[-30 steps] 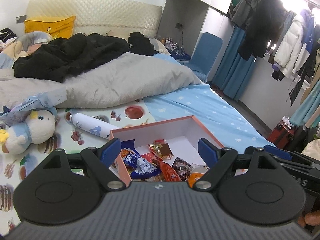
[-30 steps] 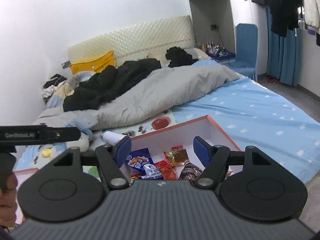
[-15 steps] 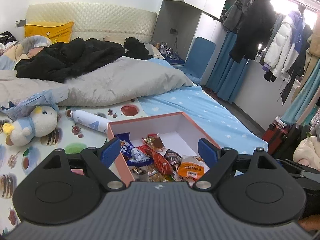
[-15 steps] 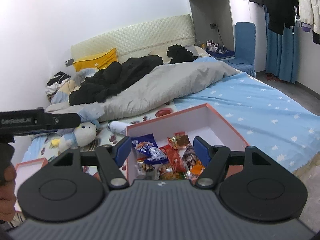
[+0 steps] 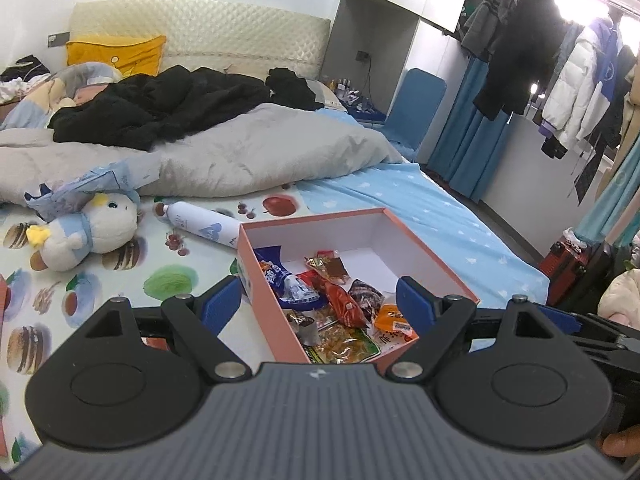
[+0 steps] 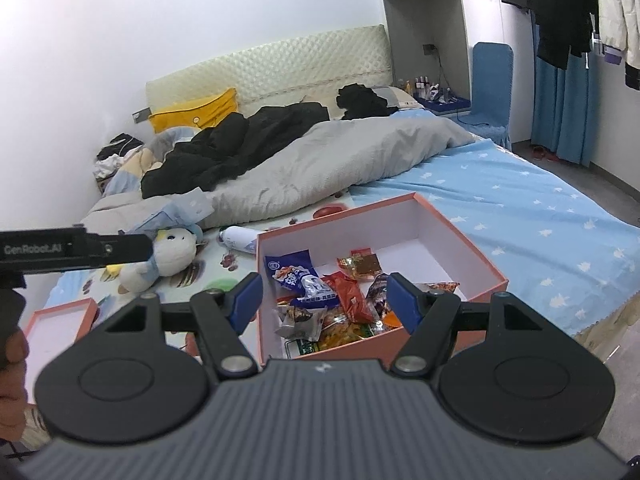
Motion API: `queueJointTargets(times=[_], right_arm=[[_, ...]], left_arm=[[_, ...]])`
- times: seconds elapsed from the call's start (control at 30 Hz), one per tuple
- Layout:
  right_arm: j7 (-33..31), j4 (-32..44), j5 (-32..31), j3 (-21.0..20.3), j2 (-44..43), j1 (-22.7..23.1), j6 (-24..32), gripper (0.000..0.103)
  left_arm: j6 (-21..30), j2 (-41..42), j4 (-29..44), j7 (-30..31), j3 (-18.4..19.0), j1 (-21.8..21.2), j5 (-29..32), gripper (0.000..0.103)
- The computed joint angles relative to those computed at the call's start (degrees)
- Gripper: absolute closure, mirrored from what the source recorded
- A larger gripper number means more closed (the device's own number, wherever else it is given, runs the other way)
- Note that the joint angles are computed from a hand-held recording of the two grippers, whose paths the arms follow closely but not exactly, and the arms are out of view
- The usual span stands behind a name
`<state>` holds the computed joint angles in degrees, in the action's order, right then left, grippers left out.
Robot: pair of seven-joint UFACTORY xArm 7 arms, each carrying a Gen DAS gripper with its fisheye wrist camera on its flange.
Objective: Organize snacks
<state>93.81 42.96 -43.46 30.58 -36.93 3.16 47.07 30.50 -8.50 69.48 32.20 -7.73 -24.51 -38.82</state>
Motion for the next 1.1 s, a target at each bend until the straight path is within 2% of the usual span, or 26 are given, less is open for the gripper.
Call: queueJointTargets(times=[0.23, 0.5, 1.0, 1.03, 1.1], right_arm=[[1.06, 0.59, -1.12, 1.21, 1.13, -0.22, 2.43, 0.032], [1.42, -0.10, -0.63, -0.66, 1.23, 1.53, 1.30, 0.032], [1.26, -0.04, -0.03, -1.23, 1.41, 1.78, 1.68, 0.032], [1.33, -0.08, 0.09, -1.24, 1.40, 1.79, 1.82, 0.032], [1.60, -0.02, 0.09, -1.14, 1.53, 1.62, 2.10, 0.032]], left_arm=[[0.43, 0.03, 0.27, -0.45, -0.32, -0.02, 0.64, 0.016], [0.05, 0.23, -0.37, -1.52, -0.78, -0.22, 2.18, 0.016], [0.71, 0.82, 0.30, 0.56, -0.45, -0.21, 0.13, 0.015], [0.92, 0.81, 0.24, 0.71, -0.45, -0.19, 0.11, 0.014], [0.33, 0.91, -0.07, 0.38, -0.71, -0.10, 0.59, 0.003]])
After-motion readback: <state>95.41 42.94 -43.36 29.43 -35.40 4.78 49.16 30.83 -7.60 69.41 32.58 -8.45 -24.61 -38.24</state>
